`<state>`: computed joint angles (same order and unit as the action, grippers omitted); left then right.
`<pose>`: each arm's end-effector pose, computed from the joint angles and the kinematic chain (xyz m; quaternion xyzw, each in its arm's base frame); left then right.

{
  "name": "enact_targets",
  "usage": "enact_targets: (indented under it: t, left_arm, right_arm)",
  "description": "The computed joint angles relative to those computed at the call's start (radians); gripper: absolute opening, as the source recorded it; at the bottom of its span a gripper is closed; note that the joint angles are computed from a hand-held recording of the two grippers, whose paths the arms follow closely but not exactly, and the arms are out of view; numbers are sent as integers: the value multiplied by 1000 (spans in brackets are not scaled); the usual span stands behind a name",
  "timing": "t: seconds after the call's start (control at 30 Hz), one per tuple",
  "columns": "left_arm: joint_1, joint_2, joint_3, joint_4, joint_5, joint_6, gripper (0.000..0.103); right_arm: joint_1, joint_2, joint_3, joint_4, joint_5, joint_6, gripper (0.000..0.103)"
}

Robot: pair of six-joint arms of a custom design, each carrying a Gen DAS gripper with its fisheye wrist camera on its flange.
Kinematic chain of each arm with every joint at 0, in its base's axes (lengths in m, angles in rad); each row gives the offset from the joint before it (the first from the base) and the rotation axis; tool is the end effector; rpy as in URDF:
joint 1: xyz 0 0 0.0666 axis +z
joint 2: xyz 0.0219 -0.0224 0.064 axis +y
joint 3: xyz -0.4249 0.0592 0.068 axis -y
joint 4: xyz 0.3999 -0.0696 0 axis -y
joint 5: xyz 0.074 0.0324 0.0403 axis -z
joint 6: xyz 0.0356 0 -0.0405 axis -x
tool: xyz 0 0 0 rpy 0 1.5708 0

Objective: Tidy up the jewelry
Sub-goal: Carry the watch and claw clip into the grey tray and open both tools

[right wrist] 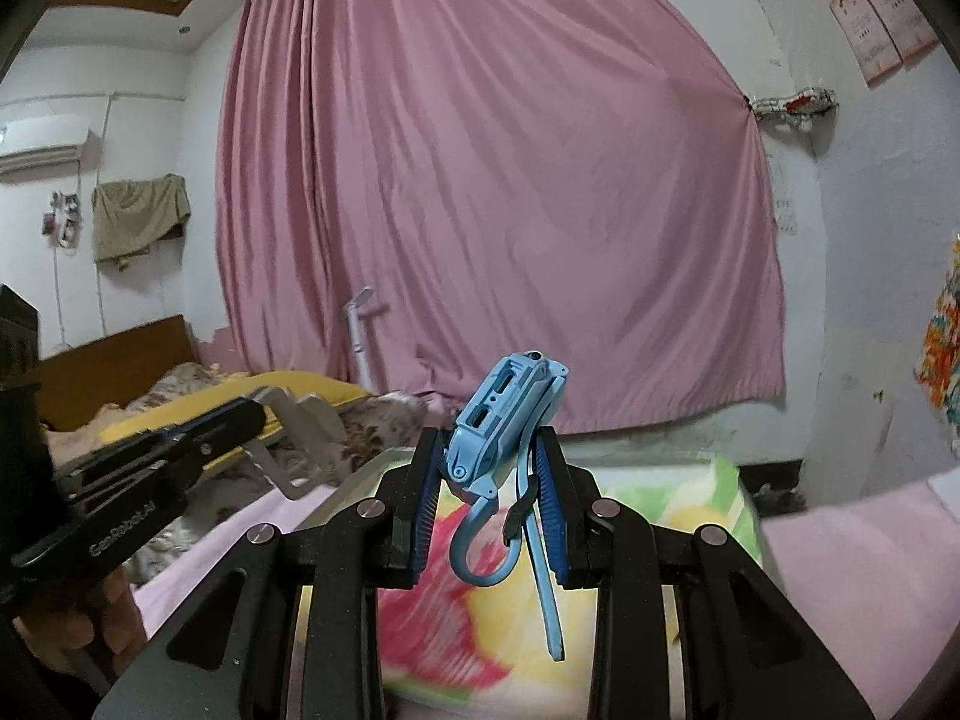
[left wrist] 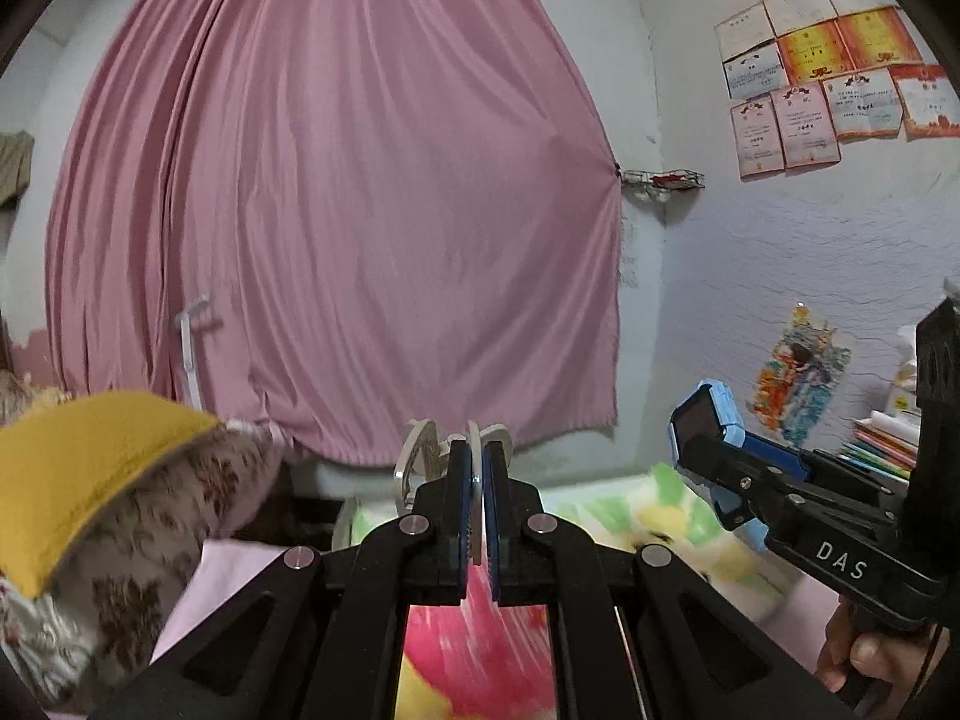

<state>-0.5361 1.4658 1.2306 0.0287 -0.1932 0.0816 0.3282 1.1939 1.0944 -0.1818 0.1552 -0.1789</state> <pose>0.4679 -0.2705 0.4446 0.1148 0.7664 -0.1194 0.6206 0.4104 0.1335 0.4805 -0.0130 0.7981 0.0903 0.5956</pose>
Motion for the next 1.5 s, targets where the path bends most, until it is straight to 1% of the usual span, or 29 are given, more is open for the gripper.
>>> enact_targets:
  t: [0.07, 0.17, 0.23, 0.3, 0.37, 0.4, 0.43, 0.53, 0.57, 0.6, 0.7, 0.8, 0.87, 0.93, 1.03, 1.07, 1.1, 1.13, 1.17, 1.2, 1.23, 1.27, 1.3, 1.37, 1.43, 1.5]
  left_arm:
    - [3, 37, 37, -1, -10, -18, 4]
    - [4, 86, 86, -23, -19, -23, 4]
    - [9, 117, 122, -68, -12, -13, 4]
    - [19, 151, 171, -152, 11, 13, 4]
    - [28, 181, 219, -254, 38, 53, 4]
    - [36, 198, 247, -314, 61, 75, 4]
    - [43, 212, 269, -360, 82, 98, 4]
    - [59, 251, 319, -475, 121, 128, 4]
    - [65, 266, 341, -524, 141, 137, 4]
    - [70, 272, 348, -543, 162, 148, 4]
    - [71, 277, 361, -562, 164, 142, 4]
    - [73, 281, 372, -577, 185, 130, 5]
    - [71, 283, 376, -588, 195, 117, 6]
    - [70, 281, 374, -591, 200, 114, 6]
    - [72, 277, 368, -601, 206, 115, 6]
    - [74, 275, 366, -606, 213, 119, 8]
    - [76, 270, 358, -607, 220, 125, 14]
    - [79, 266, 352, -606, 224, 132, 18]
    - [82, 258, 340, -595, 237, 140, 30]
    - [86, 246, 321, -573, 256, 153, 43]
    - [90, 228, 293, -538, 269, 173, 51]
    - [90, 216, 274, -512, 266, 187, 61]
    - [90, 198, 248, -477, 260, 199, 63]
    - [87, 174, 218, -447, 255, 195, 64]
    - [81, 139, 174, -402, 234, 193, 69]
    - [75, 105, 131, -351, 209, 195, 83]
  right_arm:
    - [-13, 43, 36, -9, -1, 11, 27]
    - [-23, 97, 91, -47, -2, 16, 27]
    - [-34, 133, 132, -92, -17, 0, 27]
    - [-47, 164, 169, -141, -41, -17, 27]
    - [-59, 205, 219, -220, -64, -33, 27]
    - [-65, 224, 244, -266, -75, -37, 27]
    - [-72, 241, 264, -305, -87, -39, 27]
    - [-91, 279, 309, -409, -143, -58, 27]
    - [-96, 293, 323, -444, -161, -62, 27]
    - [-101, 308, 340, -482, -175, -61, 27]
    - [-118, 348, 380, -570, -241, -67, 27]
    - [-129, 368, 390, -626, -278, -63, 27]
    - [-135, 376, 391, -647, -295, -63, 29]
    - [-130, 380, 397, -669, -290, -60, 34]
    - [-129, 383, 398, -677, -290, -60, 40]
    - [-129, 379, 393, -675, -289, -62, 46]
    - [-127, 371, 384, -665, -279, -66, 51]
    - [-125, 360, 372, -649, -270, -68, 53]
    - [-126, 357, 372, -645, -269, -68, 57]
    - [-123, 338, 352, -626, -258, -71, 58]
    - [-123, 326, 341, -610, -254, -71, 59]
    - [-122, 308, 323, -588, -245, -72, 59]
    - [-122, 291, 309, -569, -234, -74, 59]
    - [-120, 255, 278, -531, -206, -75, 59]
    - [-122, 213, 244, -485, -193, -81, 63]
    - [-118, 161, 203, -435, -163, -87, 74]
